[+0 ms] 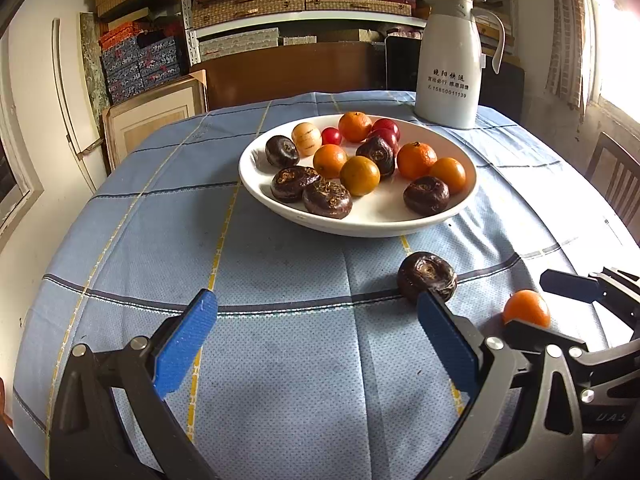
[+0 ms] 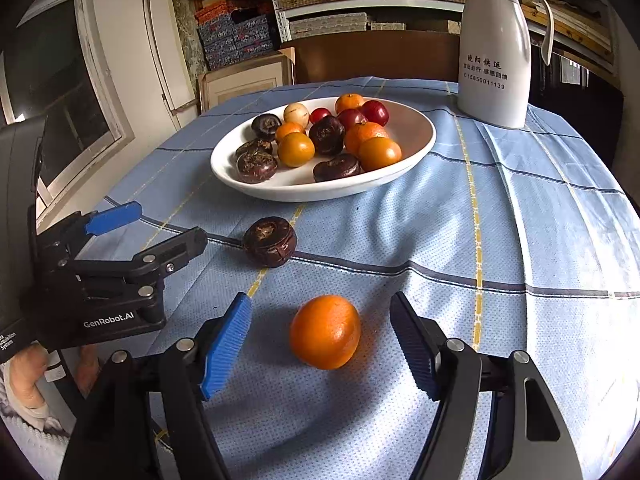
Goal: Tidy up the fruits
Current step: 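Grasp the last date with the left tool while the right tool grasps the last orange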
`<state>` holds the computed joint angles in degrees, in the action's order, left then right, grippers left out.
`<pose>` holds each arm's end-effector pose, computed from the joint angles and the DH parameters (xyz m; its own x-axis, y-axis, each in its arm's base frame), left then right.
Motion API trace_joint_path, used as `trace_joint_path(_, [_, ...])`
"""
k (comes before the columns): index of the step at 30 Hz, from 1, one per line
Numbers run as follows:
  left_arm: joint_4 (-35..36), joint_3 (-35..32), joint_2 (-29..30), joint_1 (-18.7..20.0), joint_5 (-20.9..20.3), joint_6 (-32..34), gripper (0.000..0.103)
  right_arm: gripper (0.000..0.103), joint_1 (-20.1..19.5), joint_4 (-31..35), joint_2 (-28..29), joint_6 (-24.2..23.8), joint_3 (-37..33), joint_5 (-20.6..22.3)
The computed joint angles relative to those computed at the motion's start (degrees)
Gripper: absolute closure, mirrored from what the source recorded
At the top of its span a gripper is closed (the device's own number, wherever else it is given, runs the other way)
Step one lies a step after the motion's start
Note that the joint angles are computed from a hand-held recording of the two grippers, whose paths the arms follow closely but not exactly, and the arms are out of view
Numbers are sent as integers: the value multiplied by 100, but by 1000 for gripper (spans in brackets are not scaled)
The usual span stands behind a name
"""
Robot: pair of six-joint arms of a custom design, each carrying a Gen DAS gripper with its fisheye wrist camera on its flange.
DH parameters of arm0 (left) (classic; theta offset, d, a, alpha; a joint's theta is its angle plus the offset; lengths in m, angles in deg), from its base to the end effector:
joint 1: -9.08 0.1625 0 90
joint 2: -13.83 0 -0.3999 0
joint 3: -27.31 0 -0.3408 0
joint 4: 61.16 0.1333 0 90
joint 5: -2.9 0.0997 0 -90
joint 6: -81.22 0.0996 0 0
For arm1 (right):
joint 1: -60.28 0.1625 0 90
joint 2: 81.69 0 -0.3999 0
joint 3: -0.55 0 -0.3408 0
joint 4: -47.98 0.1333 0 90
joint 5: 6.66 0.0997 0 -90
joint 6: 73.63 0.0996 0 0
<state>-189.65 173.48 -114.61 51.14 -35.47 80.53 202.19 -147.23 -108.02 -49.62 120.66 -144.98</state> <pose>-0.0003 -0.2850 0.3495 -0.6305 0.2671 -0.7288 0.6867 0.6297 -0.3633 0.3880 -0.2293 -0.0453 -0.7950 -0.1486 0.5881 -0.4904 0.7281 -0.4789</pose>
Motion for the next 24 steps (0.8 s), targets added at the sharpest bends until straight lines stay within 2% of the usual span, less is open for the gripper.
trace_joint_path(3, [-16,-14,76,46,-17,-3,5,32,-21,183,-24,51,-27,51])
trace_joint_path(7, [-50,-65,197,170,-86,-11,5,39,-72,490,-71,85,-68,207])
trace_joint_path(9, [-90,-107,259,263,-152,-1,5,52,-116,603,-97,153,-65,255])
trace_joint_path(12, [-98,-159,346,372,-223,1,5,66,-129,627,-118,206,-37,262])
trace_joint_path(13, [-98,-175,384,406,-239,-5,5,66,-130,585,-122,173,-19,290])
trace_joint_path(17, [-2,-283,617,594,-349,-65,5,66,-138,-127,-116,-28,183,418])
trace_joint_path(20, [363,-480,1050,843,-348,-350,4,66,-282,-815,-162,4,450,634])
trace_joint_path(22, [345,-541,1053,969,-498,-316,4,66,-400,-1131,-193,87,602,807])
trace_joint_path(24, [420,-546,1034,952,-468,-347,4,66,-433,-1202,-198,119,634,834])
